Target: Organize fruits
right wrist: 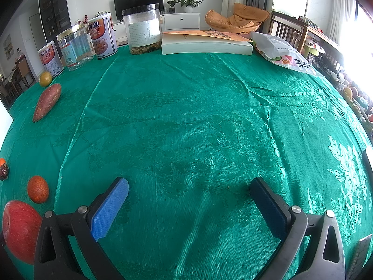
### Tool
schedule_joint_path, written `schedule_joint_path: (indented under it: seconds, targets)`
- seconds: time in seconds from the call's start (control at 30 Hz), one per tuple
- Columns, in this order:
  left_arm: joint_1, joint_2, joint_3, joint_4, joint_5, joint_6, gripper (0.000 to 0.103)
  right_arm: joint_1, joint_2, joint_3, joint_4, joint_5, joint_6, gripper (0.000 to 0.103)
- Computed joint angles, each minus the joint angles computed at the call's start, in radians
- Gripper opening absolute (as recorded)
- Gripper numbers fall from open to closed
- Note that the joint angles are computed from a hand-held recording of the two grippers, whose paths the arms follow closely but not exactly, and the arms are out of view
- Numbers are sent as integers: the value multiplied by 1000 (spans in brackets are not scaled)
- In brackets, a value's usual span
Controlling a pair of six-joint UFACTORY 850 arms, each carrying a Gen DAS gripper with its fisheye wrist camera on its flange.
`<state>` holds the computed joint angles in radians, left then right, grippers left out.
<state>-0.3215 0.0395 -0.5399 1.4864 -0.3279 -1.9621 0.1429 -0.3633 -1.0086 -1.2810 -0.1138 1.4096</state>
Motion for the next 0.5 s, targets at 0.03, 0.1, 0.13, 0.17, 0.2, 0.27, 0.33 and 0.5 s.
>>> schedule_joint_path:
  seconds: [0.03,0.1,0.13,0.17,0.2,0.27,0.33,0.5]
  targets:
    - [0,0,0,-1,0,0,103,0,0,0,0,0,0,103]
    - [0,0,0,0,0,0,103,0,0,0,2,0,-2,103]
    - [0,0,0,0,0,0,103,0,1,0,7,0,-8,103]
    - [0,0,0,0,0,0,103,0,1,0,7,0,-7,103]
    - [0,0,0,0,0,0,103,0,1,0,7,0,-7,103]
    - [0,0,0,-1,-1,0,103,0,1,0,5,0,-5,103]
    - [-1,0,-1,-2,-1,1,103,0,0,0,5,0,-5,103]
    - [0,0,0,-1,-1,0,103,0,1,0,11,0,-11,103]
